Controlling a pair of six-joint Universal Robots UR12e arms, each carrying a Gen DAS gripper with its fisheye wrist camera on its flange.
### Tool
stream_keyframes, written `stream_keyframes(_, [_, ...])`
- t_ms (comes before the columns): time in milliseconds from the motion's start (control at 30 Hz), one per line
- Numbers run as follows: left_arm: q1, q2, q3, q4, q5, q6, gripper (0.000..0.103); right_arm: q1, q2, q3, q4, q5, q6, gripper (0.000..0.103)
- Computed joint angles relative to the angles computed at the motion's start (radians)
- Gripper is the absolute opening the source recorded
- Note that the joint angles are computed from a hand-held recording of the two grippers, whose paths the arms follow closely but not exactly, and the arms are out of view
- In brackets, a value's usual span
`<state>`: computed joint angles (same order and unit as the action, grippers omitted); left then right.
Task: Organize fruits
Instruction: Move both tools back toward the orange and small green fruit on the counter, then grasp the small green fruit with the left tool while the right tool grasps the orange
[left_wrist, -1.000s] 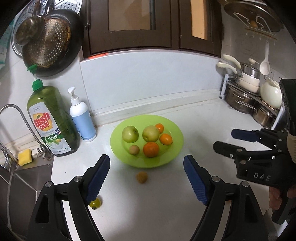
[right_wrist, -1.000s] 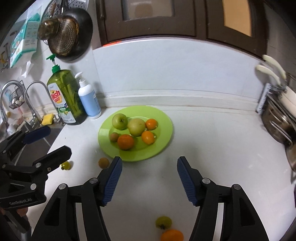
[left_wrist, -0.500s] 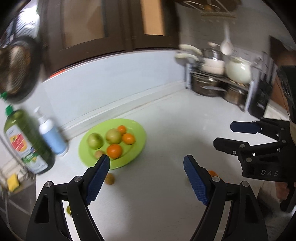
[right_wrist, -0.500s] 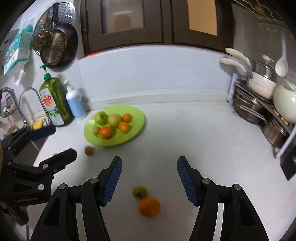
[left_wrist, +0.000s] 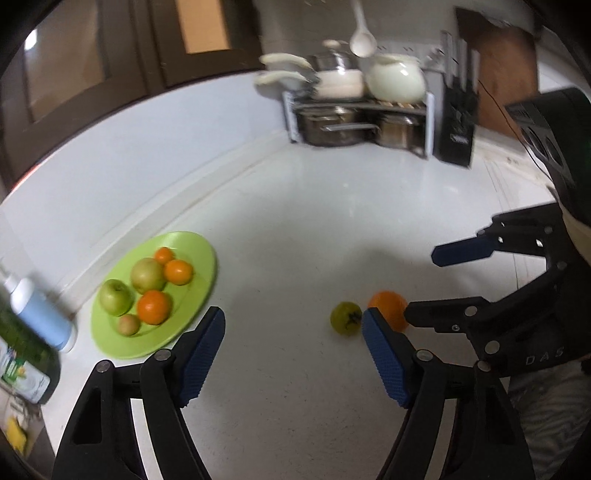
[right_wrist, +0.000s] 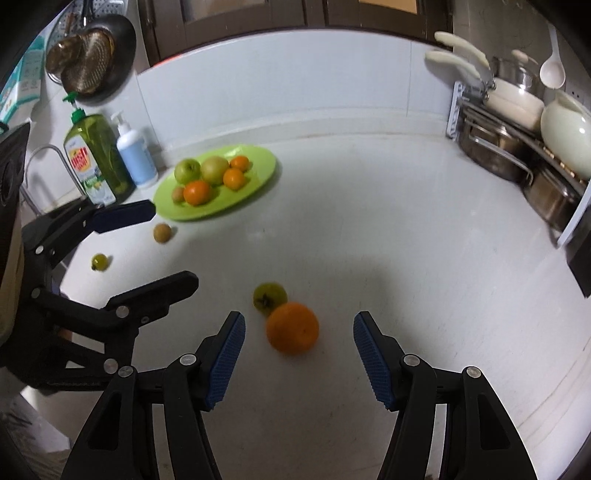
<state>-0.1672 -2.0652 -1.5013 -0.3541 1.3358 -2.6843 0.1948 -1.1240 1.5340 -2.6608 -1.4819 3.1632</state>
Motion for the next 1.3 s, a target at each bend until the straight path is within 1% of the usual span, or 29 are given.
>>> stream_keyframes(100, [0.003, -0.01, 0.01, -0.045, -0.034, 0.054, 0.069, -0.002, 0.009, -0.005, 0.033, 0.012, 0.009, 0.062])
stream_keyframes(233, [0.007, -0.021, 0.026, -0.101, -0.068, 0.111, 0.059, -0.004, 0.02, -0.015, 0.062, 0.026, 0.024, 0.06])
stream_keyframes(300, [0.008, -0.029, 0.036, -0.122, -0.078, 0.128, 0.056, -0.003, 0.027, -0.022, 0.075, 0.026, 0.025, 0.058])
stream_keyframes(367, [0.007, -0.037, 0.049, -0.147, -0.084, 0.139, 0.049, -0.002, 0.032, -0.025, 0.082, 0.031, 0.026, 0.058])
stream_keyframes(433, [0.005, -0.044, 0.06, -0.169, -0.089, 0.14, 0.049, -0.003, 0.034, -0.027, 0.086, 0.036, 0.032, 0.055])
stream_keyframes(533, [0.005, -0.05, 0.068, -0.192, -0.103, 0.155, 0.049, -0.007, 0.038, -0.031, 0.093, 0.052, 0.048, 0.054])
stream_keyframes(667, [0.005, -0.055, 0.077, -0.22, -0.12, 0.17, 0.045, -0.011, 0.044, -0.036, 0.093, 0.065, 0.06, 0.05])
stream_keyframes(767, [0.003, -0.063, 0.088, -0.226, -0.123, 0.17, 0.045, -0.013, 0.048, -0.041, 0.095, 0.07, 0.063, 0.048])
stream_keyframes(800, [0.003, -0.065, 0.09, -0.227, -0.125, 0.166, 0.045, -0.014, 0.049, -0.042, 0.097, 0.076, 0.065, 0.046])
stream_keyframes(833, [0.003, -0.067, 0.092, -0.228, -0.126, 0.161, 0.045, -0.017, 0.05, -0.044, 0.1, 0.088, 0.066, 0.043])
stream_keyframes(867, [0.002, -0.07, 0.095, -0.229, -0.126, 0.159, 0.045, -0.019, 0.051, -0.045, 0.103, 0.102, 0.066, 0.042])
stream_keyframes(1000, [0.002, -0.076, 0.106, -0.25, -0.142, 0.146, 0.045, -0.02, 0.049, -0.042, 0.1, 0.104, 0.068, 0.042])
stream_keyframes(1100, [-0.004, -0.079, 0.109, -0.251, -0.147, 0.142, 0.045, -0.021, 0.042, -0.033, 0.089, 0.088, 0.077, 0.041])
stream_keyframes(1200, [-0.01, -0.084, 0.118, -0.259, -0.141, 0.13, 0.044, -0.02, 0.035, -0.024, 0.075, 0.053, 0.08, 0.041])
stream_keyframes(1300, [-0.014, -0.088, 0.125, -0.272, -0.13, 0.115, 0.038, -0.022, 0.033, -0.024, 0.079, 0.036, 0.091, 0.041])
